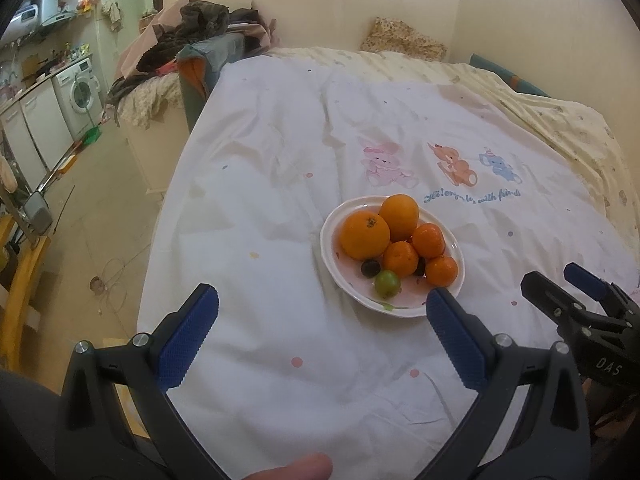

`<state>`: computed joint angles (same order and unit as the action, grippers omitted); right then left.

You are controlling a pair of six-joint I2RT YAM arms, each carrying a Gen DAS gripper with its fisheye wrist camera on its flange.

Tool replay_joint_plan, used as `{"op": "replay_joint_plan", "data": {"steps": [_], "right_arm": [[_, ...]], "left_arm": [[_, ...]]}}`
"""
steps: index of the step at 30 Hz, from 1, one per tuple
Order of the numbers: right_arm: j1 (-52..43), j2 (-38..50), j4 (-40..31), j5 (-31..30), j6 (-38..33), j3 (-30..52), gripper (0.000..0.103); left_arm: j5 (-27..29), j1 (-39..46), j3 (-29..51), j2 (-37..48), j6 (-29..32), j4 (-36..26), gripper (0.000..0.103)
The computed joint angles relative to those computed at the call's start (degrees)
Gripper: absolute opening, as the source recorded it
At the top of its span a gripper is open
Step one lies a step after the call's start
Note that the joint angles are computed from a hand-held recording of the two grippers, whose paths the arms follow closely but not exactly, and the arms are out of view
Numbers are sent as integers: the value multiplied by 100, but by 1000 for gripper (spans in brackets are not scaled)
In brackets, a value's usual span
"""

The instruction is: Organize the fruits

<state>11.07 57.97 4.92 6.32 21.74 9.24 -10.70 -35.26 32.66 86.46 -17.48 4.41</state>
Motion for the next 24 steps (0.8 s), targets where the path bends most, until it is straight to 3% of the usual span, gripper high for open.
{"op": "replay_joint_plan", "data": {"steps": [24], "right_arm": [[-29, 27, 18, 43, -4, -12, 103]], "left_arm": [[72, 54, -83, -41, -18, 43, 102]]}}
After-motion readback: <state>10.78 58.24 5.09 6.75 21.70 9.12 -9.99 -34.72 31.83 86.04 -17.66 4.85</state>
